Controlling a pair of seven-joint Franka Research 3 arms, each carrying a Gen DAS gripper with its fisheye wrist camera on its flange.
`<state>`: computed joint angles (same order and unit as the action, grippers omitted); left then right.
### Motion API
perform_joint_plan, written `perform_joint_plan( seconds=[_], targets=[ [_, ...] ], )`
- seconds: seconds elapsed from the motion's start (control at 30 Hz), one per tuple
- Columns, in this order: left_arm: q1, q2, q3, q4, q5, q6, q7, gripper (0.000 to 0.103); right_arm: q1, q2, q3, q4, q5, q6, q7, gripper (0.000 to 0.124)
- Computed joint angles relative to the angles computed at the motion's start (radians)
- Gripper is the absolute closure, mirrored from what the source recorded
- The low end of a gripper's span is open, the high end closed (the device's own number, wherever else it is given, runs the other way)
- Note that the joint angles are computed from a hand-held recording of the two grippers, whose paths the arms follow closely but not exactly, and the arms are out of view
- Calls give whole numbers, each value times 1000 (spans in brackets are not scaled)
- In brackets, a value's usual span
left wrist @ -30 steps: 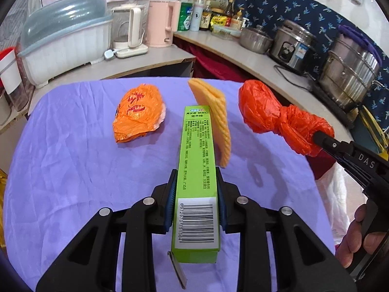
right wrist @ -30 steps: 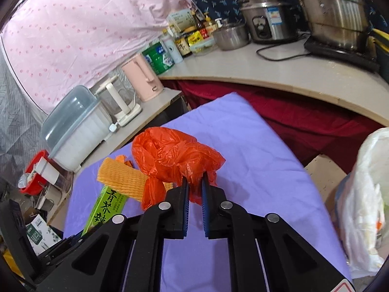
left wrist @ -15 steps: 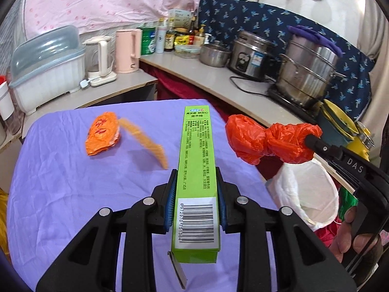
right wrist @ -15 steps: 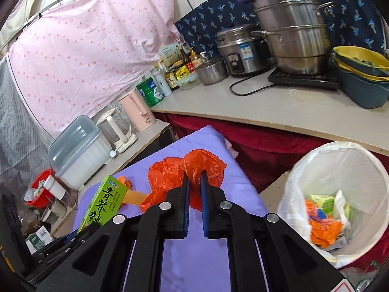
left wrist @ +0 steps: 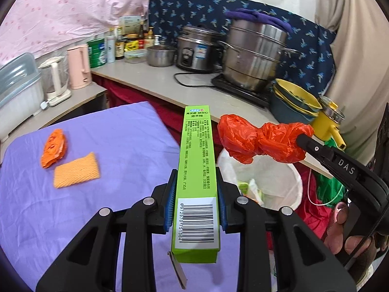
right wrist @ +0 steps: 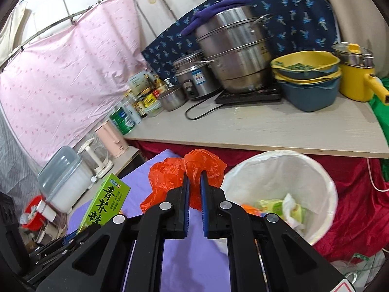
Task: Collect trash
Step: 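Carry the green box and red plastic bag over the bin with both tools, then open both tools to drop the green box and red bag into the bin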
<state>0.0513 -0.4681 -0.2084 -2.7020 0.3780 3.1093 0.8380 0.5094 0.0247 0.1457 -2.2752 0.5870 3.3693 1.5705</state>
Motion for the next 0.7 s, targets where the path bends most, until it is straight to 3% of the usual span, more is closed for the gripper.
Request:
perform_joint_plan(
  seconds=[0.2,0.4,0.7],
  targets=[
    [-8,103,-83,88,30,-9,-37,76,-44,-71,-63,-118,-210,31,216,116],
    [-25,218,-124,185,104,-36,-93,76,-68,-107,-122,-196,-347,51,350,116],
    [-92,362,-105,312,271,-97,-209,75,-104,-127,-177,-257,-481,71,480,116]
  ],
)
